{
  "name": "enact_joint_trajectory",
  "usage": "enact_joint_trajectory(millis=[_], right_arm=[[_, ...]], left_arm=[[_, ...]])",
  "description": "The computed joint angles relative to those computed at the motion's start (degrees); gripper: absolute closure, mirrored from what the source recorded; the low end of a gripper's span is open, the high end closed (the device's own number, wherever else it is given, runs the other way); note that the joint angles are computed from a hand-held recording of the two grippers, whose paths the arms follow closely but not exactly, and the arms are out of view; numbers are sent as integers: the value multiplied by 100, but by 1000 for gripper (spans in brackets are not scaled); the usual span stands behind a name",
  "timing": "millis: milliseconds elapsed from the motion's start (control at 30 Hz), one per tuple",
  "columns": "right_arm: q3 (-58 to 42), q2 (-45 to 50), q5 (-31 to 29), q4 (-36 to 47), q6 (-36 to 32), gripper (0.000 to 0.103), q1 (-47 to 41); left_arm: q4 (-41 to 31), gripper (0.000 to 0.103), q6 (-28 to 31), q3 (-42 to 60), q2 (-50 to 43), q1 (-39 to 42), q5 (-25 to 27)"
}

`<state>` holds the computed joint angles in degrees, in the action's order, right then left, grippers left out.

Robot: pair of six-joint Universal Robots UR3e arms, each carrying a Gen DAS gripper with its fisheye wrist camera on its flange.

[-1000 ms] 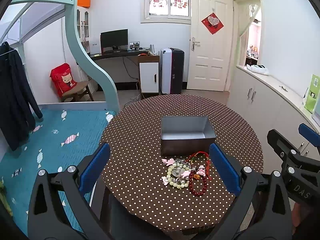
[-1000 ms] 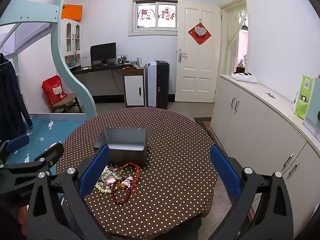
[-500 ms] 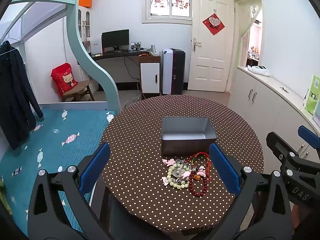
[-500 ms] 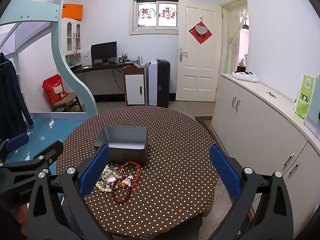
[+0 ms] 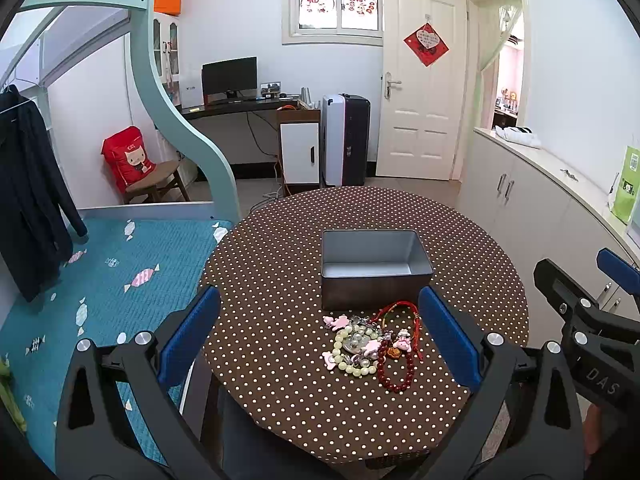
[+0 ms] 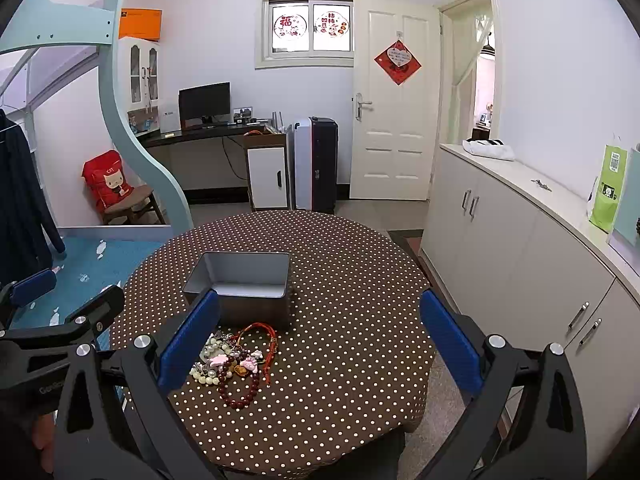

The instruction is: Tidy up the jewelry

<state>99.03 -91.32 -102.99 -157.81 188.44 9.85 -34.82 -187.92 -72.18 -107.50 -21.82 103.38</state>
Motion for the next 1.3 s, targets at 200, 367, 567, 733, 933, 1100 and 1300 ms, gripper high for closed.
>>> enact_joint_trajectory(millis=[200,367,567,733,933,1100,1300], right_arm=[[-9,8,61,28,-6,7,-31],[-13,-1,43,29,-36,7,-15],[-33,-7,25,54,-37,7,-9],[-48,-6,22,57,-22,7,-17],[-66,15,26,57,-39,7,-35],[-72,39,49,85,-37,7,-53],[-95,52,47,113,-17,7,-79]], left_arm=[[-13,5,-14,15,-14,7,4],[0,5,-11,-5,-3,8,-2],[23,5,-3,-32,4,17,-16],[17,5,3,-35,5,20,-34],[21,5,14,-44,0,28,-49],[-28,5,-3,-23,-19,33,-71],[-207,5,38,169,-117,98,-244]])
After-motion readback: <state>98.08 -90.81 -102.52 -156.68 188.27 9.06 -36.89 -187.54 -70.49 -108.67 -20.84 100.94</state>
